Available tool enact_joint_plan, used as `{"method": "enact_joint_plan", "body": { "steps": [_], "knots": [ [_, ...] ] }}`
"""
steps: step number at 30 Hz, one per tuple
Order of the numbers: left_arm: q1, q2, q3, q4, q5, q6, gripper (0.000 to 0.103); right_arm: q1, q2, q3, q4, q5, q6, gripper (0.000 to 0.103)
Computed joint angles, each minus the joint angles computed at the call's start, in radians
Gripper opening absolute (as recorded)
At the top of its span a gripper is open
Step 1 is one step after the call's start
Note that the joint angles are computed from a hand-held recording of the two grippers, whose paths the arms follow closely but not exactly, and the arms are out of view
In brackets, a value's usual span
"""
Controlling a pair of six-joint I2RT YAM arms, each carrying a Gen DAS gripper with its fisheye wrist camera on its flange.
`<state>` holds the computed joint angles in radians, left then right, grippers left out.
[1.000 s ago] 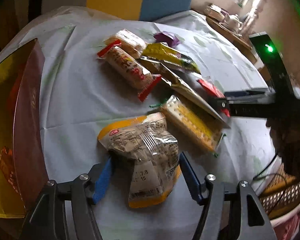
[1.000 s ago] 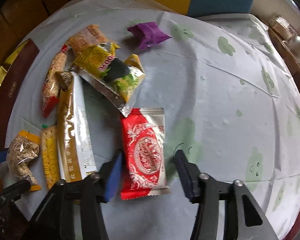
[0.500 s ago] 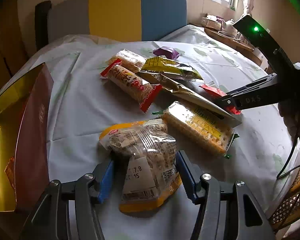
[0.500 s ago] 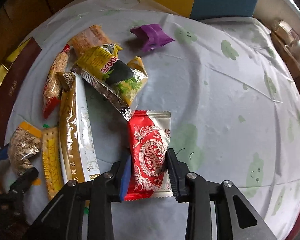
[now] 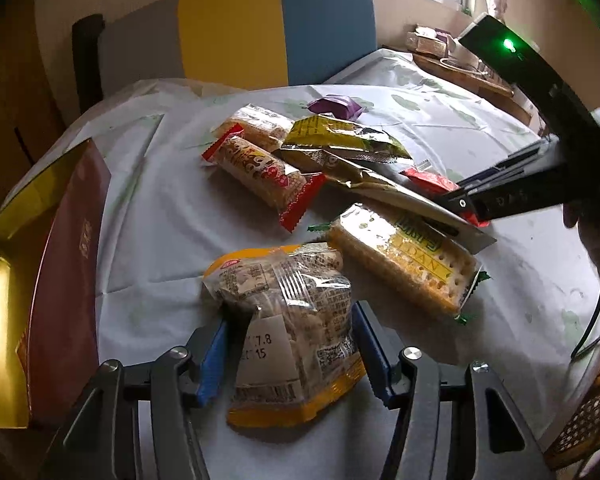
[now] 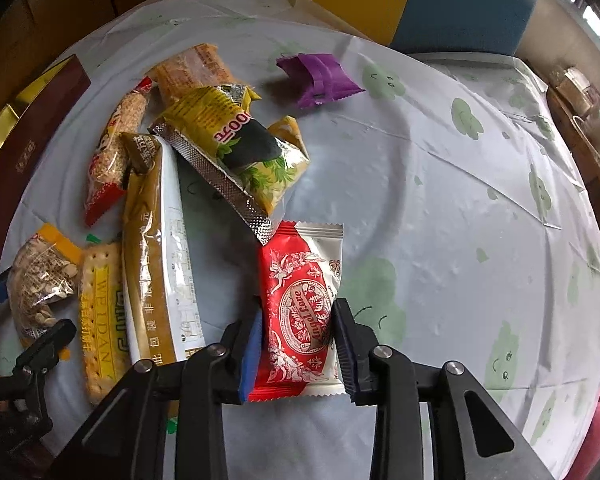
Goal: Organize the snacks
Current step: 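Lift the cookie bag with the left tool while the right tool grasps a red-and-white cake packet, then carry the cookie bag into the gold tin and open the left tool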
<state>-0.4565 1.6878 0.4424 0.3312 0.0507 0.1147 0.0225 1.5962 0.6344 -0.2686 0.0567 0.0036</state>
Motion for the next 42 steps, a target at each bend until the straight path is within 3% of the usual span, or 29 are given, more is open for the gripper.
{"method": "enact_joint_plan", "body": {
  "steps": [7,14,18,25,32,37,42],
  "knots": [
    [-0.025,-0.017,-0.011,0.001,-0.025,0.003,0.045,0.003,-0.035,-0.032,0.006,-0.007,-0.003,0.034],
    [-0.022,-0.034,-0.016,-0.008,-0.011,-0.001,0.042,0.04,-0.058,-0.075,0.05,0.017,0.016,0.034],
    [-0.023,-0.095,-0.044,-0.017,0.001,-0.006,0.042,0.0,-0.065,-0.096,0.072,-0.031,0.007,0.035],
    [0.049,-0.324,-0.06,-0.185,0.108,-0.003,0.042,0.021,-0.101,-0.123,0.085,0.001,0.0,0.034],
    [0.267,-0.48,0.048,-0.401,0.257,0.032,0.042,0.047,-0.134,-0.159,0.107,0.019,0.013,0.034],
    [0.444,-0.378,0.217,-0.414,0.268,0.031,0.042,0.045,-0.151,-0.178,0.112,0.017,0.011,0.034],
    [0.559,-0.065,0.477,-0.455,0.228,-0.051,0.042,0.05,-0.149,-0.168,0.094,0.023,0.007,0.034]
  ]
}}
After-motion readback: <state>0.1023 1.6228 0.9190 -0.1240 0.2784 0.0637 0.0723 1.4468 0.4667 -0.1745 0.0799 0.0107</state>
